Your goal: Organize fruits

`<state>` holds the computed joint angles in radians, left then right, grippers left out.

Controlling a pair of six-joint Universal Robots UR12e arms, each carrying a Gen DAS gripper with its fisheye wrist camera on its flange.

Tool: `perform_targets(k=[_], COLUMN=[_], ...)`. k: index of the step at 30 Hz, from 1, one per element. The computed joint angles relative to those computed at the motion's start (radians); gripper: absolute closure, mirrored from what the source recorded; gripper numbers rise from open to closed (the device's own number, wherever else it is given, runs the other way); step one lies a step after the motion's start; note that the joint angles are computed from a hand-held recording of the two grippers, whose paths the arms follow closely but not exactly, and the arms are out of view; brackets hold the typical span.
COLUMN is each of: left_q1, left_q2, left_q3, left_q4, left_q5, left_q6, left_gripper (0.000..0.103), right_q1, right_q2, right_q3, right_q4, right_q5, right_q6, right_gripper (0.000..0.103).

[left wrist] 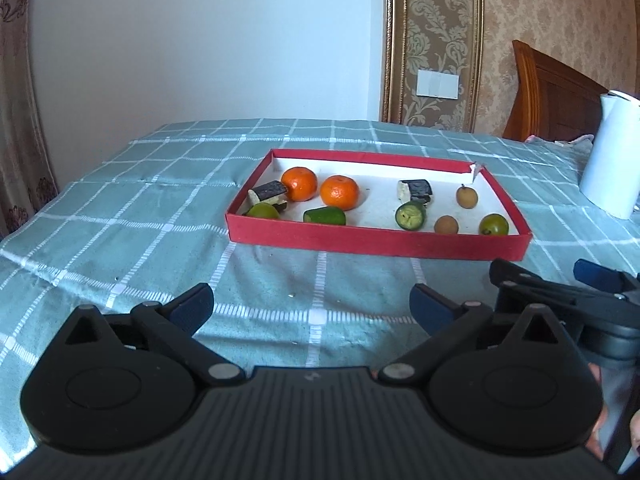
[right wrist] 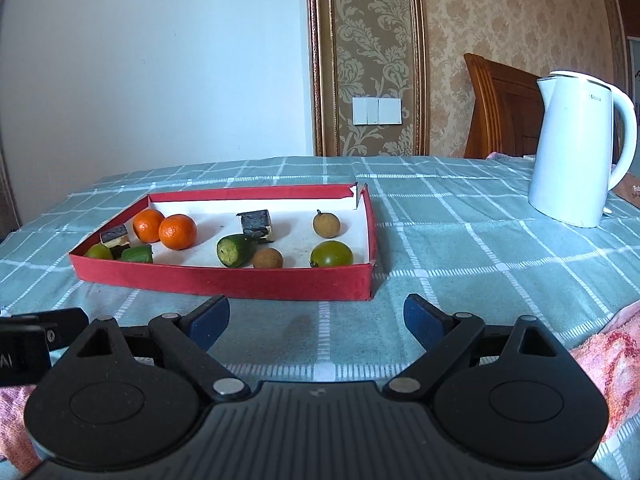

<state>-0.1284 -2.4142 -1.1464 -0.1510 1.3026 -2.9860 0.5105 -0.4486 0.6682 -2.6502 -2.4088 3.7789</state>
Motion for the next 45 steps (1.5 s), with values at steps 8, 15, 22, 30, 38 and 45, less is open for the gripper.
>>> perform_targets(k=[8, 15, 22, 30, 38, 45], left_q1=[0.002, 0.002, 0.002, 0.002, 0.001, 0.004], left_q2=[0.005, 0.009, 0.013, 0.018, 0.018, 0.022], left_q3=[-0.01, -0.018, -0.025, -0.039, -0.053, -0.054], left_q4=[0.003, 0.021, 0.029, 0.073, 0.132, 0.104], left_q5=[-0.004, -0.001, -0.01, -0.021, -0.031, -0.058], left_q6=[0.0, 0.002, 0.006, 0.017, 0.045, 0.054], left_gripper=[0.0, 0.0, 0.0, 0.0, 0.0, 0.0], right_q1=[0.002, 0.004, 0.002, 0.002, 0.002, 0.001], right_q2=[0.003, 0.009, 0.006, 0.009, 0.013, 0.013], right_q3=[-0.004, -0.015, -0.011, -0.018, -0.024, -0.025], right_q4=[0.006, 0.008, 0.02, 0.024, 0.026, 0.025], right_q5=[0.004, -0.002, 0.002, 0.003, 0.006, 0.008], right_q6=[0.006, -0.007, 0.003, -0.012, -0.019, -0.021], right_gripper=[0.008, 0.008, 0.008, 0.008, 0.008, 0.008])
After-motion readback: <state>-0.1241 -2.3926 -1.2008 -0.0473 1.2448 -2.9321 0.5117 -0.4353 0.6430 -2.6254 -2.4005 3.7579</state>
